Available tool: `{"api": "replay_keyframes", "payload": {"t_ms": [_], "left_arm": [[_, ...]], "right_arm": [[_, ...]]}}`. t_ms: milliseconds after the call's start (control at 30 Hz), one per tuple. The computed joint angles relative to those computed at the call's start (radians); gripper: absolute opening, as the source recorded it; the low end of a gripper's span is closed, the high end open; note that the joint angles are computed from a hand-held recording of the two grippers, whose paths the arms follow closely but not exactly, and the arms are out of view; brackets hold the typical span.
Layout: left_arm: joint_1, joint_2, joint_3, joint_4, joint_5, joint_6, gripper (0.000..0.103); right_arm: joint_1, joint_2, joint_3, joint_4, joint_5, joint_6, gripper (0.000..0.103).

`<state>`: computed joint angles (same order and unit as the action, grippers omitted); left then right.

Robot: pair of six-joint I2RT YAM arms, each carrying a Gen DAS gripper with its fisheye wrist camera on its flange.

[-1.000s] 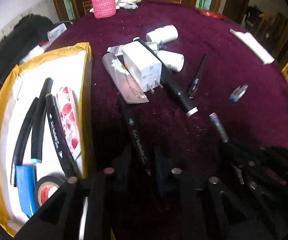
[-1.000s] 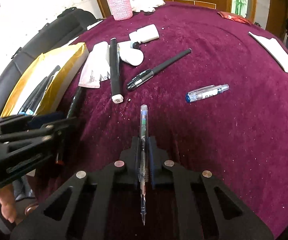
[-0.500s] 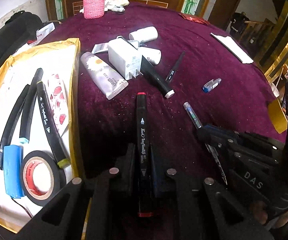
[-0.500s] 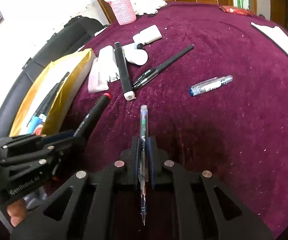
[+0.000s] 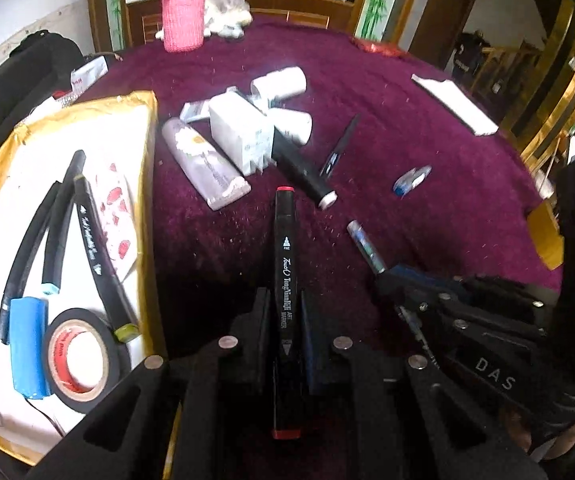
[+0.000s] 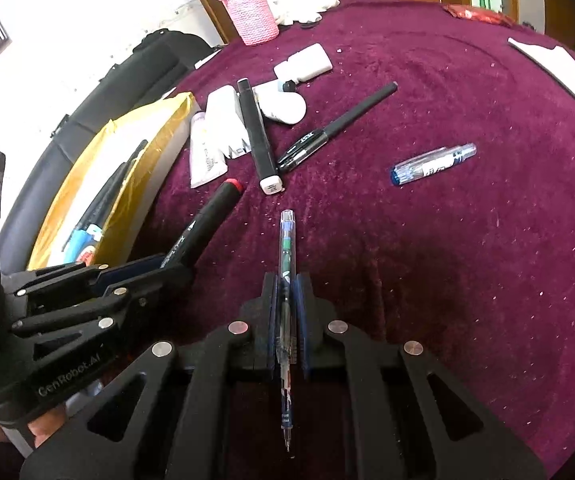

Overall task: Organize objects
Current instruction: 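Grasp a clear pen with the right gripper while the left grasps a red-capped black marker, then carry the clear pen and red-capped marker over the tray and open both grippers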

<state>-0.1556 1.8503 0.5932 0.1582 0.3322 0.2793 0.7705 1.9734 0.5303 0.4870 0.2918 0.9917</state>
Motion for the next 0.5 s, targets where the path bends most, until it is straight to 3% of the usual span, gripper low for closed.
{"api": "replay_keyframes", "payload": {"t_ms": [133,400,500], "left_arm": [[0.059,-0.037,0.023,-0.081,0.100,-0.002,0.013],[0.162,-0.143,0.037,-0.189,0.199,0.035,0.013],[0.226,-0.138,0.072,-0.229,0.228,0.040,0.013]], "right_arm": [[0.011,-0.025,-0.022,0.021,0.006,0.004,0.009],[0.040,-0.080,-0.037,0.071,-0.007,0.002,0.009],[0.060,-0.102,-0.006,0.036,-0.007,-0.029,0.009]]}}
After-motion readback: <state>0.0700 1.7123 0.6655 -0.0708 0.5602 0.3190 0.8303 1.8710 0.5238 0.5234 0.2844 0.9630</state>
